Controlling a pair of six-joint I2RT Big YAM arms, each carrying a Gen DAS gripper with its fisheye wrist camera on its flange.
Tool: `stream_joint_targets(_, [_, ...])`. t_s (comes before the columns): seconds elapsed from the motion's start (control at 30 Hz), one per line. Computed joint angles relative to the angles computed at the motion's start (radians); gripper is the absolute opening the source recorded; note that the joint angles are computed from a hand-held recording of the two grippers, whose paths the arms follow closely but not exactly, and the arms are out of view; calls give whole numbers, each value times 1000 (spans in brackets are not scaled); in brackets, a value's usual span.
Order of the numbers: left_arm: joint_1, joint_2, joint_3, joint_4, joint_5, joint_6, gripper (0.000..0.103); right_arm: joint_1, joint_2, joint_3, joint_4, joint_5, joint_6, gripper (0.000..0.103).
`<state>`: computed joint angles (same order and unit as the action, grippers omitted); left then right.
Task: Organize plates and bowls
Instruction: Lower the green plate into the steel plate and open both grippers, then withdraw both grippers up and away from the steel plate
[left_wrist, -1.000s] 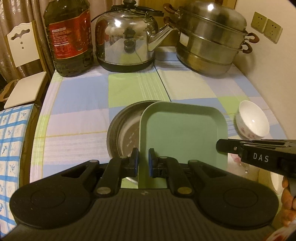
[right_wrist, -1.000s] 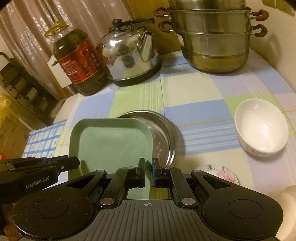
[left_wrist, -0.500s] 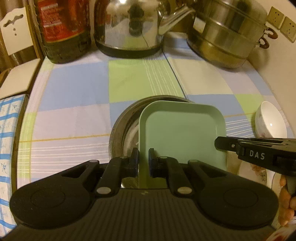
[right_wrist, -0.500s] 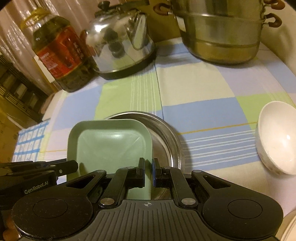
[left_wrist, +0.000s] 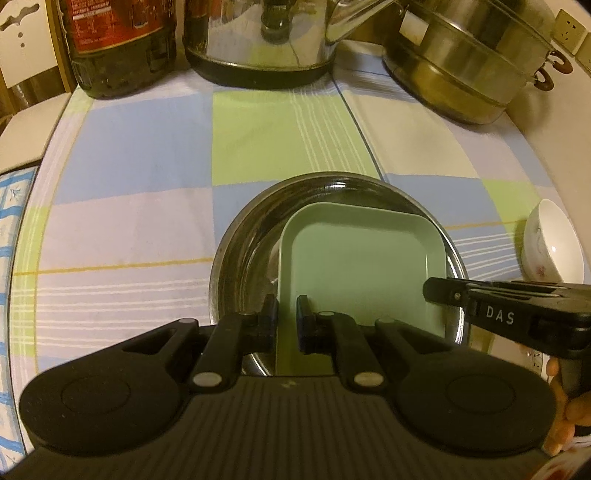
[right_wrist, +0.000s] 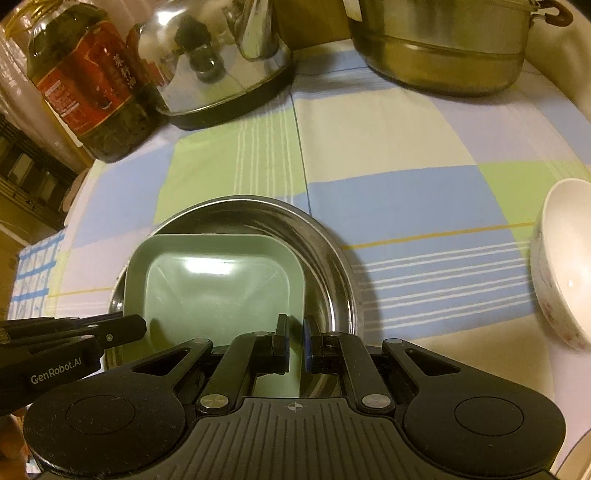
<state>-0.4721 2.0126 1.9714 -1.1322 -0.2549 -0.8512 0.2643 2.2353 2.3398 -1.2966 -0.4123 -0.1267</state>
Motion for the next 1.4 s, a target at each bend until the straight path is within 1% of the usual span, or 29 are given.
stream_joint_targets(0.13, [1, 9, 3, 0, -2, 1, 9, 2, -3, -11, 15, 8, 4, 8])
stream_joint_targets(0.23, [0, 20, 13, -11, -12, -1, 9, 0, -2, -14, 17, -7, 10, 8])
stream_joint_targets(0.37, [-6, 24, 16, -17, -20, -6, 10, -2, -11, -38, 50, -19, 10, 8])
stream_joint_targets(0.43, [-10, 26, 17, -20, -36, -11, 14, -3, -9, -37, 49, -19, 21, 8])
stream_joint_targets(0.47, [-13, 23, 14, -16, -47, -13, 18, -4, -17, -50, 63, -25, 28, 8])
stream_joint_targets(0.53, [-19, 15, 4, -8, -66, -22, 22, -7, -41, -91, 106, -35, 37, 10])
stream_joint_targets(0.57, [-24, 9, -1, -5, -77, -26, 22, -9, -53, -109, 124, -39, 37, 14])
stream_joint_targets(0.6, [-28, 3, -6, 0, -87, -27, 22, -13, -65, -127, 139, -50, 36, 25])
stream_joint_targets(0.63, [-32, -2, -8, 3, -96, -27, 22, -16, -77, -144, 154, -60, 38, 32])
stream_joint_targets(0.67, [-37, -9, -12, 6, -110, -28, 22, -20, -90, -161, 171, -71, 42, 44])
stream_joint_targets(0.7, [-45, -20, -18, 11, -127, -30, 22, -25, -106, -182, 190, -84, 47, 48])
stream_joint_targets(0.77, [-59, -33, -23, 11, -151, -33, 25, -33, -132, -214, 213, -102, 47, 48])
stream_joint_targets(0.87, [-88, -57, -27, -7, -192, -56, 30, -50, -170, -258, 226, -132, 43, 49])
stream_joint_targets(1.03, [-140, -87, -24, -52, -237, -114, 32, -88, -229, -325, 215, -189, 16, 50])
stream_joint_targets(1.13, [-176, -99, -20, -79, -264, -150, 38, -114, -275, -379, 209, -223, -10, 52])
stream_joint_targets(1.2, [-202, -102, -10, -101, -277, -173, 38, -131, -303, -412, 203, -244, -26, 53])
stream_joint_targets(1.3, [-243, -100, 8, -131, -291, -201, 38, -160, -347, -462, 187, -275, -65, 54])
stream_joint_targets(1.4, [-285, -84, 44, -173, -305, -231, 40, -190, -391, -512, 171, -299, -109, 58])
